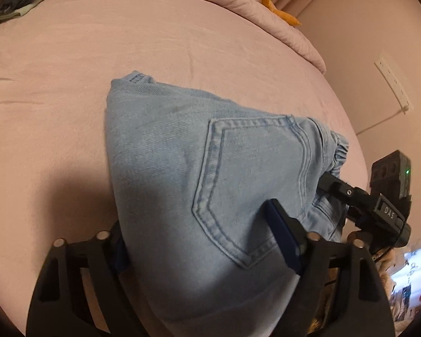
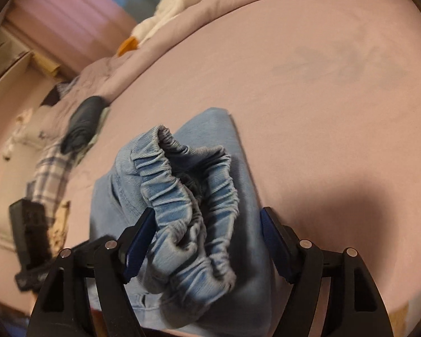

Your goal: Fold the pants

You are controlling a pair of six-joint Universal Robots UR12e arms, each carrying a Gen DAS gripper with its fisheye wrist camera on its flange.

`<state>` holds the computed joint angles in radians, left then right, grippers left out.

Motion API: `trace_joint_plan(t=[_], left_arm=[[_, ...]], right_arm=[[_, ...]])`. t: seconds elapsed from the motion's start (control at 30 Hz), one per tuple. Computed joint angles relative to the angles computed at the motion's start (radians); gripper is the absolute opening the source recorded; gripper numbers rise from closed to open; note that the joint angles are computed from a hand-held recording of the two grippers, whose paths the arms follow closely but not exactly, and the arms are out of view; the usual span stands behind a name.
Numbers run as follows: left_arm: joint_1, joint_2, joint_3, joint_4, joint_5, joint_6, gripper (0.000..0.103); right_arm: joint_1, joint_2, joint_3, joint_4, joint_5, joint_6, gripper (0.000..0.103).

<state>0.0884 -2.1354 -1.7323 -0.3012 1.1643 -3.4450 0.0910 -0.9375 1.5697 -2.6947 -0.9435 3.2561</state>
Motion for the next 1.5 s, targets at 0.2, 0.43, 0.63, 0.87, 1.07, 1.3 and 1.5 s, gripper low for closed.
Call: trace_joint_plan(t=[0.2,0.43,0.63,0.87,1.07,1.3,1.5], left_arm=[[-0.015,0.019,-0.026,0.043,0.075,-0.054,0.048],[0.016,0.059,-0.093,0.128,0.01,-0.136,0.028],[0.036,0.132,-0.157,0.245,0.029,-0.134,0.025],[0.051,0.156,-0.148,0.263,0.11,-0.095,0.025],[0.057,0.091,-0.085,0.269,0.164,-0.068,0.025],[0.053,0.05,-0.049,0.162,0.194,-0.043,0.025],[0.044,0.034,-0.027,0.12,0.256,-0.048,0.032]], right_arm=[[-0.023,0.025,-0.015,0.029,0.14,-0.031,0.073],[-0.002,0.0,0.025,-0.067,0.105,0.074,0.045],[0.034,-0.045,0.035,-0.103,0.045,0.027,0.043],[0.069,-0.034,-0.032,-0.095,0.055,-0.012,0.043],[0.098,0.008,-0.125,-0.045,0.032,-0.03,0.043],[0.127,0.058,-0.179,-0.007,-0.068,0.027,0.043],[0.124,0.082,-0.19,0.042,-0.078,0.041,0.043]])
